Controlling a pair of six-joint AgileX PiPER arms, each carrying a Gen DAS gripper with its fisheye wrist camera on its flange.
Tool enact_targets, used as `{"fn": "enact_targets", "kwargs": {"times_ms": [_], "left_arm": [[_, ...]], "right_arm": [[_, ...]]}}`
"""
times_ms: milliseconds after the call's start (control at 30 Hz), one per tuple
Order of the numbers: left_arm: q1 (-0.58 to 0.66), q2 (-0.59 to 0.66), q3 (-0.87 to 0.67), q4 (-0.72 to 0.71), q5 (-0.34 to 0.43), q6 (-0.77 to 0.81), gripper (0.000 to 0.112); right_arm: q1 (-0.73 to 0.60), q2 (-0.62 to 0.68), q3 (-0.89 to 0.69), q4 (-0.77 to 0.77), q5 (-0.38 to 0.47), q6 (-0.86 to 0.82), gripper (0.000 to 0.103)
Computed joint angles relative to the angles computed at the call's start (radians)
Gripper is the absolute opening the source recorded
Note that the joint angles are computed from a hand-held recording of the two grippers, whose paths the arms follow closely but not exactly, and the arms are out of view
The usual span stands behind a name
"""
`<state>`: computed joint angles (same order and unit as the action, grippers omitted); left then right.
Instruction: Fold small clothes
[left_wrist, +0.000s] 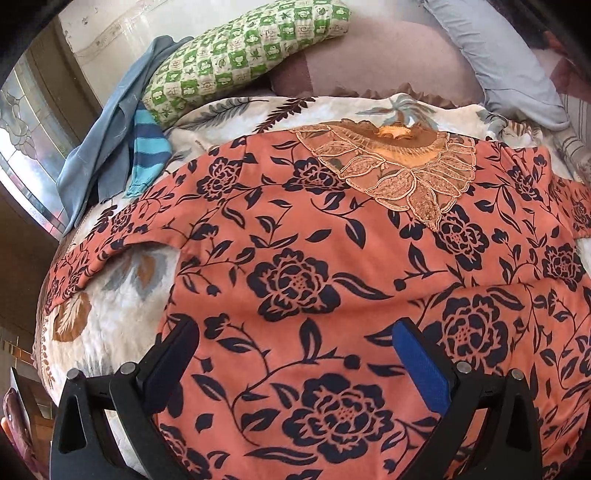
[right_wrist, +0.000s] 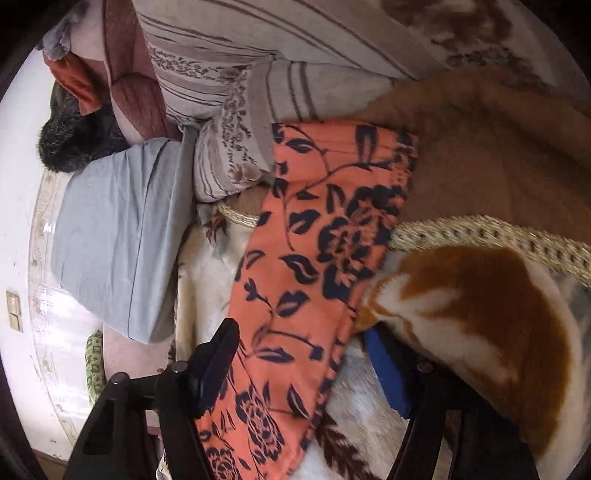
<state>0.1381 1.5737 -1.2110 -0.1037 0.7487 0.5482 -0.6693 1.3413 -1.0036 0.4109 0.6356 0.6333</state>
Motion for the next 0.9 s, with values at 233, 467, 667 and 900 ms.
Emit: {"fn": "enact_targets", "kwargs": {"times_ms": [233, 467, 667, 900], "left_arm": [[-0.006, 0.013, -0.012, -0.019, -0.015, 0.021, 0.103], [0.015, 0.099, -0.122, -0.148, -0.111, 0.072, 0.103], [0.100, 0.242, -0.264, -0.160, -0.133, -0.037, 0.103], [0.197, 0.369, -0.484, -0.175, 0.019, -0.151, 0.103]], "right_arm": [[0.018, 0.030, -0.007, 0.011, -0.031, -0.029, 0.010], [0.046, -0.066, -0.090, 0.001, 0.003, -0.012, 0.007], [0.343, -0.004, -0.370, -0.295, 0.089, 0.232, 0.007], [0.824, 0.268, -0.720, -0.566, 0.122, 0.476, 0.007]]}}
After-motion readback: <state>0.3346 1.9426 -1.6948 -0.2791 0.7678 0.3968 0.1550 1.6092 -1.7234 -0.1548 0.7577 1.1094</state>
